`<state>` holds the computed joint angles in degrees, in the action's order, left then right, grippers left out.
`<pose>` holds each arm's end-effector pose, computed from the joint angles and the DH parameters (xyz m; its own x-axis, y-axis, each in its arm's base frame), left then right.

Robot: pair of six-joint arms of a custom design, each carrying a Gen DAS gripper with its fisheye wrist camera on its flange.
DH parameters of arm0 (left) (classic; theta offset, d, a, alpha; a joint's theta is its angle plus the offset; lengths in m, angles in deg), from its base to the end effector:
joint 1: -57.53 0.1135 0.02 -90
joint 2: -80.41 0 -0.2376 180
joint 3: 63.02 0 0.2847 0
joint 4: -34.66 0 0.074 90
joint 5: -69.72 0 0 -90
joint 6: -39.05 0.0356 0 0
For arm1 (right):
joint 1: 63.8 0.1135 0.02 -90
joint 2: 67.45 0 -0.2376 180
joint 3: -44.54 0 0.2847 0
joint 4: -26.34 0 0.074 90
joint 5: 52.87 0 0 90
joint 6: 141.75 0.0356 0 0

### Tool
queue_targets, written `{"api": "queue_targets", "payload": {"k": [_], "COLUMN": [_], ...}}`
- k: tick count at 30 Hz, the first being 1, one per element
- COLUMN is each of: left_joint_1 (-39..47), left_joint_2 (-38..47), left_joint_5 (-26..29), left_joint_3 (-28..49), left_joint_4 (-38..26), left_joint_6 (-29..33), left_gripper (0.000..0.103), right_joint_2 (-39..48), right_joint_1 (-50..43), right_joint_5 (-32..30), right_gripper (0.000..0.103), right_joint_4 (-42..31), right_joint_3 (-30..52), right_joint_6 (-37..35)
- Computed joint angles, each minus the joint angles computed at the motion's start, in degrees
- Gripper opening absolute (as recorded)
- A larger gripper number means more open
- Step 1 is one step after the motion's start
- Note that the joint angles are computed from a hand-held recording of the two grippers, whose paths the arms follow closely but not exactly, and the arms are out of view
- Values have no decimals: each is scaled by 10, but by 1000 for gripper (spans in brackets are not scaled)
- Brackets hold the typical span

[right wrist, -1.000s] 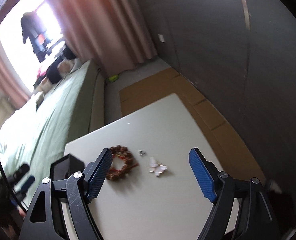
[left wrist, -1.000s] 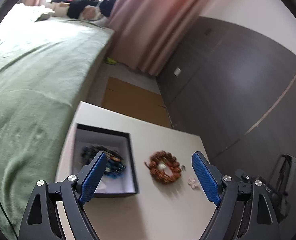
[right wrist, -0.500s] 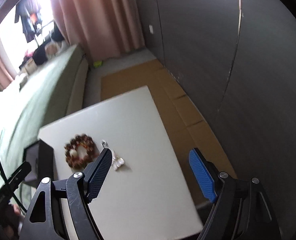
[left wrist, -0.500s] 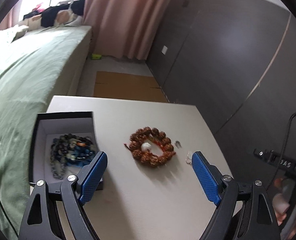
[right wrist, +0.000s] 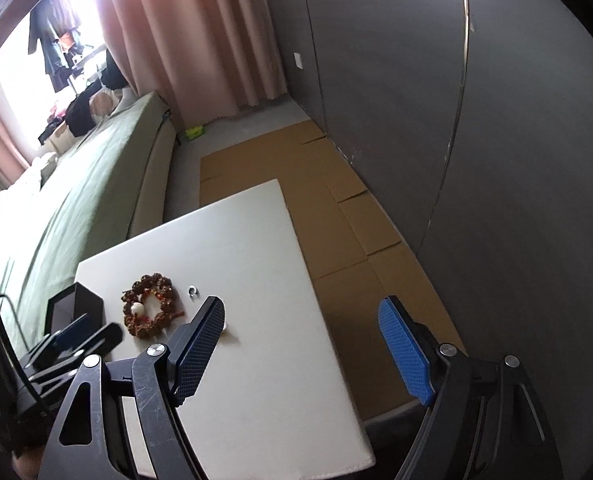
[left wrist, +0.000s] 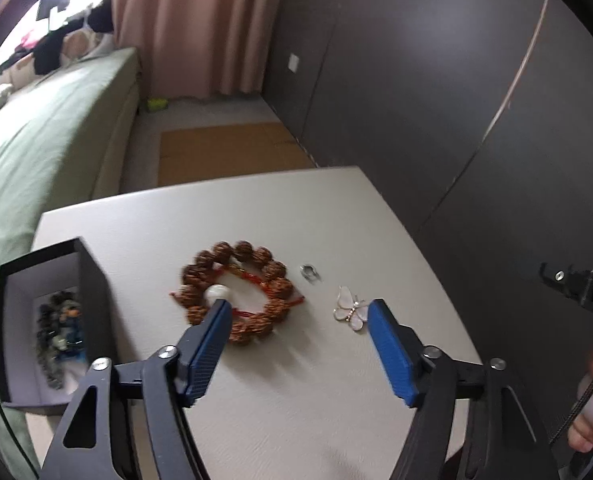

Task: Organize jewelry
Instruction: 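Move the left gripper to the brown bead bracelet and grasp it, then carry the brown bracelet into the box with the left gripper while the right gripper grasps the butterfly pendant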

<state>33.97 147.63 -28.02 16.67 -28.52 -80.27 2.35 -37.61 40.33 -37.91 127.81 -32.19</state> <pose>0.2542 -0.1056 0.3095 -0.7742 -0.1917 -0.6032 -0.0702 0.9731 -0.2192 0.2558 0.1236 0.3179 -0.7920 -0.0170 -0.6103 -0.1526 0.9734 0.1709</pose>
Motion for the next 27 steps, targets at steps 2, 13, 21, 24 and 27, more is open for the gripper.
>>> {"api": "queue_targets", "payload": {"k": [2,13,21,24,27], "left_joint_1": [-6,-9,37,33,39], "left_joint_2": [31,152,115,84,42], "left_joint_5": [-3,-49,6,1,18], "left_joint_3": [9,59,36,29,19], "left_joint_4": [2,-21,-22,-28,-34], "left_joint_6": [10,40,32,29,20], "left_gripper": [69,55,20,20,20], "right_joint_2": [7,-7,-2,0,2], "right_joint_1": [-5,-82,-80,-81,-88], "right_joint_5": [25,-48,-75,-103,-153], "right_gripper": [79,79,79,79,79], "right_joint_4": [-13,-8,-3,6,20], "right_joint_3": [5,-18,-16,-19,-26], "right_joint_6": [6,6,4,-3,0]}}
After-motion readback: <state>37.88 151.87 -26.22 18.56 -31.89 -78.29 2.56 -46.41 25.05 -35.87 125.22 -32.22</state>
